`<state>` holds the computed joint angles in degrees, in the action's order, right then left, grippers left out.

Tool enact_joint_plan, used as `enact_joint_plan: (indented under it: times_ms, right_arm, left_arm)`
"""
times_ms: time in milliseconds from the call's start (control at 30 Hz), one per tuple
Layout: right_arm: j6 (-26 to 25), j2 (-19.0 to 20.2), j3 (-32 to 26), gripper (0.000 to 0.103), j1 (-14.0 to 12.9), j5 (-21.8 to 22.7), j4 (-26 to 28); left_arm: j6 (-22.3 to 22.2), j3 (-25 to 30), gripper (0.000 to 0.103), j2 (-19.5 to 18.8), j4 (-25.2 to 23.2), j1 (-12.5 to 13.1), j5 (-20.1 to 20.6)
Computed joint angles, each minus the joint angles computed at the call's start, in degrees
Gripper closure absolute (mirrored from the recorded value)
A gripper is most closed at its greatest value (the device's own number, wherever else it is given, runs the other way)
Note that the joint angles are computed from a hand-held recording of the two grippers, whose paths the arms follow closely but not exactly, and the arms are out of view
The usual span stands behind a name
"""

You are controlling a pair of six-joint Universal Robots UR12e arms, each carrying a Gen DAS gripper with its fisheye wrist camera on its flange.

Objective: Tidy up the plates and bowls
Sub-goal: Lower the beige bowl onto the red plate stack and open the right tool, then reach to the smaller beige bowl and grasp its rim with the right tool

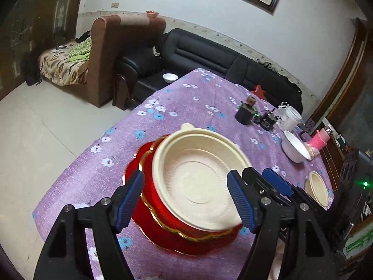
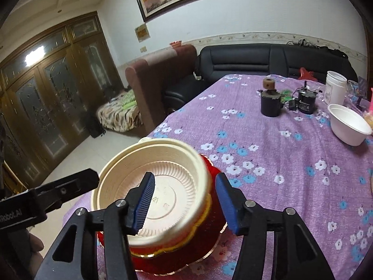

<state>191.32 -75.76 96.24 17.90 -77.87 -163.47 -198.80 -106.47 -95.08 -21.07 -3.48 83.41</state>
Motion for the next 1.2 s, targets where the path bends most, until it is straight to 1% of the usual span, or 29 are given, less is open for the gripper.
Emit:
enact_joint_plan:
  times_ms: [267,333,467,533,600,667,700,733,767,800,833,900,967,1033,1100,1133,1167,1200]
  right_arm:
    - [2.43,-3.27,4.66,0.041,-2.78,0.82,-1.81]
    - [2.89,-4.39,6.21,0.041,-3.82,0.45,-1.81]
    - [5.31,-7.2,9.91,0.041,-6.92,-1.57,-2.75]
    - [6.56,-8.67,11.66,0.041,-8.82,-3.7,-3.41]
    - [8.83,-10.32,13.42,0.042,-11.17,-7.14,-3.85]
    - [13.24,-11.9,14.93,0.042,-13.82,-11.19,-3.82]
    - [16.11,-12.65,15.52,0.042,-15.14,-14.23,-3.17]
    - [18.9,-13.23,15.79,0.042,-16.16,-17.81,-1.64]
    - [21.18,-13.55,15.9,0.042,-16.93,-20.47,-0.27]
    - [23.89,-13.84,16.06,0.042,-18.08,-22.57,1.16]
    - [25.61,-13.93,16.14,0.042,-19.01,-23.2,2.08]
    - [28.9,-13.84,16.32,0.042,-21.19,-22.54,3.51]
    - [29.67,-13.06,15.67,0.042,-22.41,-21.31,4.63]
    - [28.38,-11.88,14.53,0.042,-22.89,-20.43,5.37]
    - [26.22,-10.65,13.73,0.042,-23.31,-17.98,4.81]
    - [24.94,-10.15,13.74,0.042,-23.76,-15.4,3.79]
    - [24.32,-10.0,14.0,0.049,-23.93,-13.48,3.07]
    - [23.77,-9.96,14.23,0.059,-24.08,-11.59,2.94]
  left_arm:
    - [1.38,-0.46,0.029,0.71,-0.27,-1.82,-3.49]
    - [2.14,-0.57,0.027,0.83,-0.05,-2.65,-3.62]
    - [4.05,0.14,0.026,0.19,-0.81,-4.35,-4.14]
    - [4.62,0.58,0.026,-0.21,-1.65,-5.03,-4.41]
    - [5.23,1.0,0.026,-0.65,-2.37,-5.79,-4.47]
    - [5.92,1.46,0.026,-1.16,-3.03,-6.58,-4.21]
    - [6.19,1.73,0.026,-1.42,-3.4,-6.9,-4.1]
    - [6.45,2.07,0.026,-1.73,-3.85,-7.27,-3.96]
    - [6.71,2.43,0.026,-2.05,-4.27,-7.69,-3.69]
    - [7.04,2.8,0.026,-2.39,-4.69,-8.14,-3.44]
    - [7.47,3.22,0.026,-2.75,-5.18,-8.63,-3.24]
    - [8.36,3.86,0.026,-3.23,-5.95,-9.31,-2.96]
    - [9.67,4.75,0.026,-3.84,-7.02,-10.3,-2.22]
    - [10.55,5.3,0.026,-4.25,-7.79,-10.83,-2.0]
    - [10.93,5.93,0.026,-4.76,-8.52,-11.32,-1.63]
    - [11.01,6.27,0.026,-5.04,-8.9,-11.51,-1.37]
    - [10.95,6.75,0.026,-5.46,-9.3,-11.79,-1.05]
    - [10.81,7.3,0.026,-5.97,-9.77,-12.05,-0.95]
